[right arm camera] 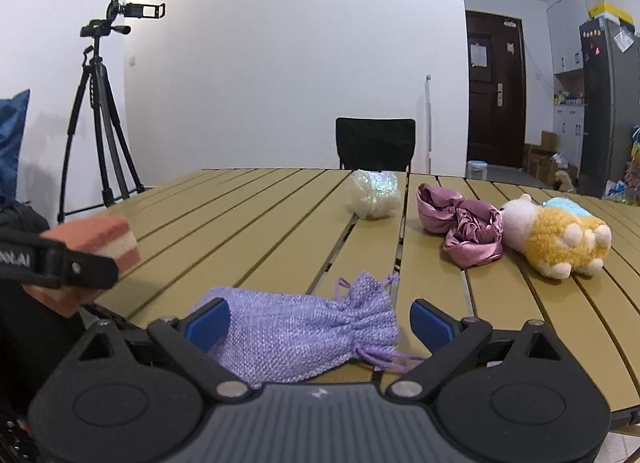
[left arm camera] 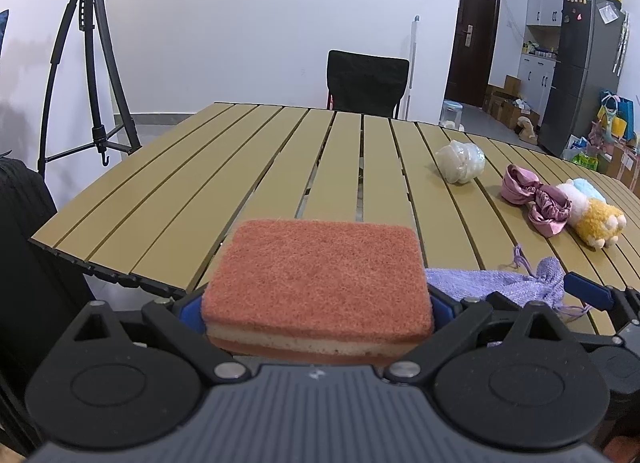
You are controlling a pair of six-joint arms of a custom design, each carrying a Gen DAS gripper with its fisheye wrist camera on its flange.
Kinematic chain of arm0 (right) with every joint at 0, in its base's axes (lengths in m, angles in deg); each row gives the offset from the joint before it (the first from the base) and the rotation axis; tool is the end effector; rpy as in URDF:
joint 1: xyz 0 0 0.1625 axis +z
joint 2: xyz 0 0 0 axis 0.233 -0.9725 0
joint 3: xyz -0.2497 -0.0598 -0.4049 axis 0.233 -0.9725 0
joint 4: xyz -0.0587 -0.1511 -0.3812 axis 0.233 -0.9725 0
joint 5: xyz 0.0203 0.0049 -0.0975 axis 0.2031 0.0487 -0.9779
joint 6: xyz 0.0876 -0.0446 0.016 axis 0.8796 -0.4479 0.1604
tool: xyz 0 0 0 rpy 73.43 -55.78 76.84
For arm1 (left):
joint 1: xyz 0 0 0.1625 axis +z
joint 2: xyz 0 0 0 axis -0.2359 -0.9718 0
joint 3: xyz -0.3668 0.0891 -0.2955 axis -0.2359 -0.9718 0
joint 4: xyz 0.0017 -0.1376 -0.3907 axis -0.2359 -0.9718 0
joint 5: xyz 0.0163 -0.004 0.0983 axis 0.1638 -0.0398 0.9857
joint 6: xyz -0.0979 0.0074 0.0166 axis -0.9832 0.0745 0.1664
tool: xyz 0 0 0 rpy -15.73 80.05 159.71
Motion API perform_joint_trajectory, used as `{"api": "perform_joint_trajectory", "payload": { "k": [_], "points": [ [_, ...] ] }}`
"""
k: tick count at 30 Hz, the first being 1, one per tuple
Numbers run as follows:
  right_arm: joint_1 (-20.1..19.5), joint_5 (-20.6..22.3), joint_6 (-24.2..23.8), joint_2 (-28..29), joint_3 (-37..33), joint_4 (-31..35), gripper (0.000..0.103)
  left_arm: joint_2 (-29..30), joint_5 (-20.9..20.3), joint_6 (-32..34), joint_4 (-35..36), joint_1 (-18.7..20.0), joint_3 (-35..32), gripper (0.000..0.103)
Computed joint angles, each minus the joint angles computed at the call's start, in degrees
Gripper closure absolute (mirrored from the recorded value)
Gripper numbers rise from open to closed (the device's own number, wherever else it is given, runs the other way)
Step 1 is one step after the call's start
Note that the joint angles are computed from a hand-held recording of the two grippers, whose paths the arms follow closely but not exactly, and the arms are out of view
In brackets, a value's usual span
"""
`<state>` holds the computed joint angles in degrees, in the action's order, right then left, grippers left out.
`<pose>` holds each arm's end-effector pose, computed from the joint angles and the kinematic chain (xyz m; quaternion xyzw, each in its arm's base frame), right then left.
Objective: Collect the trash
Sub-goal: 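Close the right tool on the purple pouch's gathered neck, then carry the sponge and pouch with both tools down over the black bin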
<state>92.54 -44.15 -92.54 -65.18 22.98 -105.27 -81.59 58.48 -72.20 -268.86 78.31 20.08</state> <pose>0.3803 -0.8693 0.0064 0.4444 -0.8078 0.3665 0.1252 -0.1147 -0.7691 0.3572 -0.0548 0.7495 -0.5101 0.4183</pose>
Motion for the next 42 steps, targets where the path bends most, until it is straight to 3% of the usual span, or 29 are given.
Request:
{"api": "perform_joint_trajectory", "payload": {
  "k": [7,12,13,15,19,21,28,42],
  "points": [
    [0.01,-1.78,-0.57,1.44,-0.43,-2.31,0.012,0.52,0.29,0.98,-0.36,0.05,-0.49,0.004],
    [-0.69,0.62,-1.2,1.31,1.63,-5.89,0.017,0.85,0.19,2.1,-1.11,-0.01,-0.73,0.004],
    [-0.73,0.82,-1.44,1.18,2.06,-6.41,0.021,0.89,0.14,2.2,-1.21,-0.03,-0.75,0.004],
    [-0.72,1.14,-1.83,1.15,2.45,-7.36,0.044,0.98,0.09,2.42,-1.41,-0.06,-0.81,0.004],
    [-0.58,1.35,-2.74,0.98,2.91,-7.84,0.056,1.18,-0.06,2.94,-1.73,-0.2,-0.93,0.004],
    [-0.63,1.78,-2.43,0.67,3.36,-7.7,0.07,1.25,-0.16,3.37,-2.1,-0.32,-0.95,0.004],
    [-1.0,3.14,1.63,-0.75,4.33,-5.71,0.082,1.69,-0.53,5.45,-5.0,-0.93,-1.07,0.004],
    [-1.91,6.7,3.66,-7.46,13.37,-11.43,0.085,5.22,-0.28,16.51,-16.77,-4.23,-3.68,0.004]
  ]
}}
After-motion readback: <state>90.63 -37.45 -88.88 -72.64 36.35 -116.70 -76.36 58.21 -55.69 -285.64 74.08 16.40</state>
